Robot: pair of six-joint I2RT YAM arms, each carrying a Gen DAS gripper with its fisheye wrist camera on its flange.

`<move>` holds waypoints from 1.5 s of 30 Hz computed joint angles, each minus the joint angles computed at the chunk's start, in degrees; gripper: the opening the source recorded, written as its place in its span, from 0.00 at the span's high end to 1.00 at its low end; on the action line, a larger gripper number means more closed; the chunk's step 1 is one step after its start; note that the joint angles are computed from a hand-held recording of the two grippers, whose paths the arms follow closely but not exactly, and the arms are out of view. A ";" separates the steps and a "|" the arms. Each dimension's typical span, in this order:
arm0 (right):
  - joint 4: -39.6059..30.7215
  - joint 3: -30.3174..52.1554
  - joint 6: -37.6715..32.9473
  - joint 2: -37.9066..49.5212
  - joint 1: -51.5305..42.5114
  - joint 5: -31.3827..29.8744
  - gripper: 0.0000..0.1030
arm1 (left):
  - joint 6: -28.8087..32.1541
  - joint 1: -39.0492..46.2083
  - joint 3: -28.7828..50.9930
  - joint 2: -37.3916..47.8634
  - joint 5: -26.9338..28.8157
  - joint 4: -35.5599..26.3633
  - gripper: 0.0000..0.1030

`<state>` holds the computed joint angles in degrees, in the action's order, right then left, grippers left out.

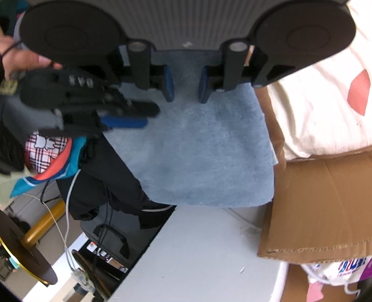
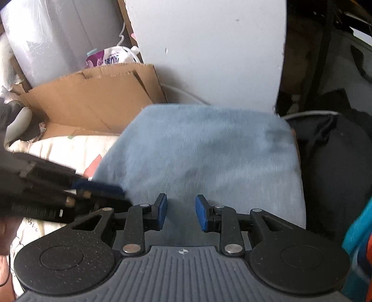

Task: Fold clothes

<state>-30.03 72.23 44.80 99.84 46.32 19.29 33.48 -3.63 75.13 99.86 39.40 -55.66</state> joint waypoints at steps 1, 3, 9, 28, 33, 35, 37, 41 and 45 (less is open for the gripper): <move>-0.15 -0.70 0.87 -0.44 0.71 0.32 0.67 | 0.40 0.18 -0.31 -0.24 0.13 -0.06 0.78; -0.85 -1.93 2.23 -1.29 2.19 0.91 0.66 | 1.74 0.77 -1.26 -0.98 0.36 -0.26 0.78; -5.20 -4.67 8.88 -3.79 7.00 4.04 0.66 | 4.26 4.32 -5.10 -4.39 1.15 -1.78 0.78; -19.05 -15.30 55.31 -12.74 24.76 23.08 0.49 | 2.97 12.26 -9.06 -8.06 0.85 -7.52 0.64; -8.52 -23.72 65.57 -14.27 26.39 23.27 0.46 | 4.52 14.18 -9.75 -4.91 2.98 -10.47 0.70; -3.58 -26.56 68.79 -14.22 27.47 23.62 0.42 | 5.72 15.08 -9.67 -3.86 3.12 -12.07 0.73; 3.57 -30.16 70.55 -14.25 27.93 23.64 0.42 | 6.68 15.87 -9.70 -3.21 2.95 -13.11 0.73; 16.88 -36.43 73.30 -13.33 29.64 25.79 0.42 | 9.37 16.97 -9.53 -2.68 3.26 -14.69 0.75; 36.32 -43.03 72.59 -10.42 29.75 26.39 0.42 | 10.91 17.96 -8.10 -1.14 3.40 -17.24 0.76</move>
